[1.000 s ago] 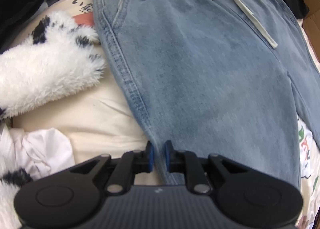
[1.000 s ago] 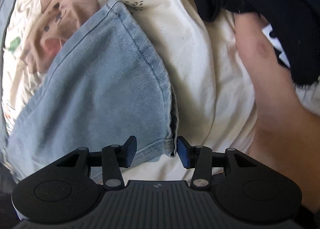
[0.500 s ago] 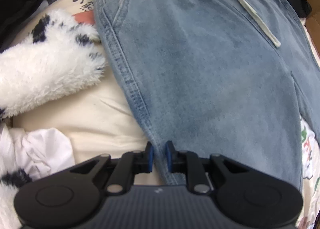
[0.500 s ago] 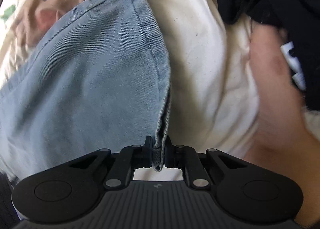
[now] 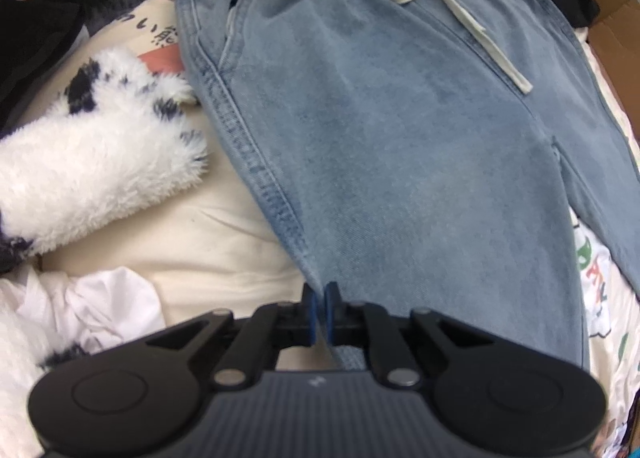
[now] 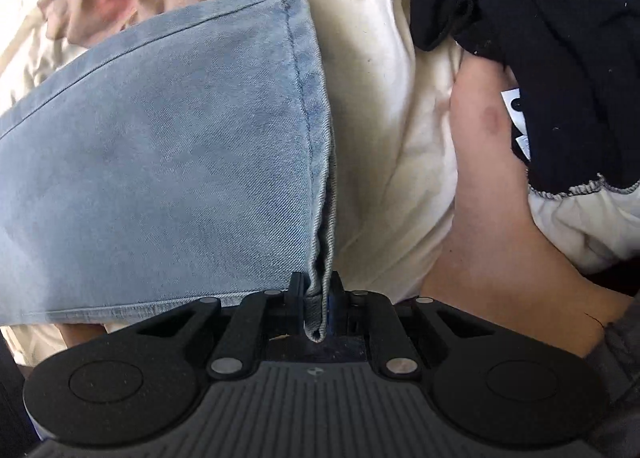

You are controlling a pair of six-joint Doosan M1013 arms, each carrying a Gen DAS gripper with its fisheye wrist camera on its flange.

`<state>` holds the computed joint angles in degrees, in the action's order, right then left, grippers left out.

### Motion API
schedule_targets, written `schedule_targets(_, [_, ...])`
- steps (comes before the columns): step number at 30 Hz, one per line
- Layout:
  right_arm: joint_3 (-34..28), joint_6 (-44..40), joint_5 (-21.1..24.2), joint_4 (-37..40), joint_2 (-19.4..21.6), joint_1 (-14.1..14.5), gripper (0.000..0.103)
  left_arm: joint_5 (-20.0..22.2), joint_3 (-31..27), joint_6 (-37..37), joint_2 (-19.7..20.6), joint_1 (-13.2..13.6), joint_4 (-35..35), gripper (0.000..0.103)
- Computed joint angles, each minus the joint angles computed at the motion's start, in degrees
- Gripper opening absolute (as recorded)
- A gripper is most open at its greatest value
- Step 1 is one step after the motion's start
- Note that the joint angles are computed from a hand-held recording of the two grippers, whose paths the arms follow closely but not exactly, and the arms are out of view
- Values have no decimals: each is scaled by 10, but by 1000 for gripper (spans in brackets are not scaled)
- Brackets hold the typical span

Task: Fold clothes
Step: 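Grasp the folded hem edge with the right tool while the left tool holds the leg, then open both tools and release the jeans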

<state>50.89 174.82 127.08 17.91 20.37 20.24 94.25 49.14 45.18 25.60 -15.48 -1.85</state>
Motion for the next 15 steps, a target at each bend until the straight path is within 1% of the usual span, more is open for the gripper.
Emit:
schedule_targets(1, [-6,0,6,1,2,1,9,-2,4,2,-3,2,-1,5])
schedule_targets(2, [-8,1,8,1,3,1,9,1,-13,-8,8,-8,0,5])
schedule_targets(3, [-11,2,12,1,4,2,9,-1,-6,-14,4,-13,1,5])
schedule_targets(4, [-13,3,14,1,4,2,9,0,-11,-16,9,-15,1,5])
schedule_targets(6, [-3,8,8,0,-1,4,9,5,-29,-19,25,-18,1,5])
schedule_targets(7, [4,11,3,-1,-5,5,9,3,-26,-18,26,-18,1,6])
schedule_targets(10, [13,17,5,-7,-10,10,10,1,-20,-29,25,-15,-2,12])
schedule_targets(11, [9,21,12,-12,-8,12,11,5,-23,-38,26,-15,-3,15])
schedule_targets(13, [-5,22,26,-22,-2,11,15,20,-41,-33,31,-14,2,17])
schedule_targets(15, [-40,-21,56,-41,15,-9,30,37,-66,-1,38,-17,24,16])
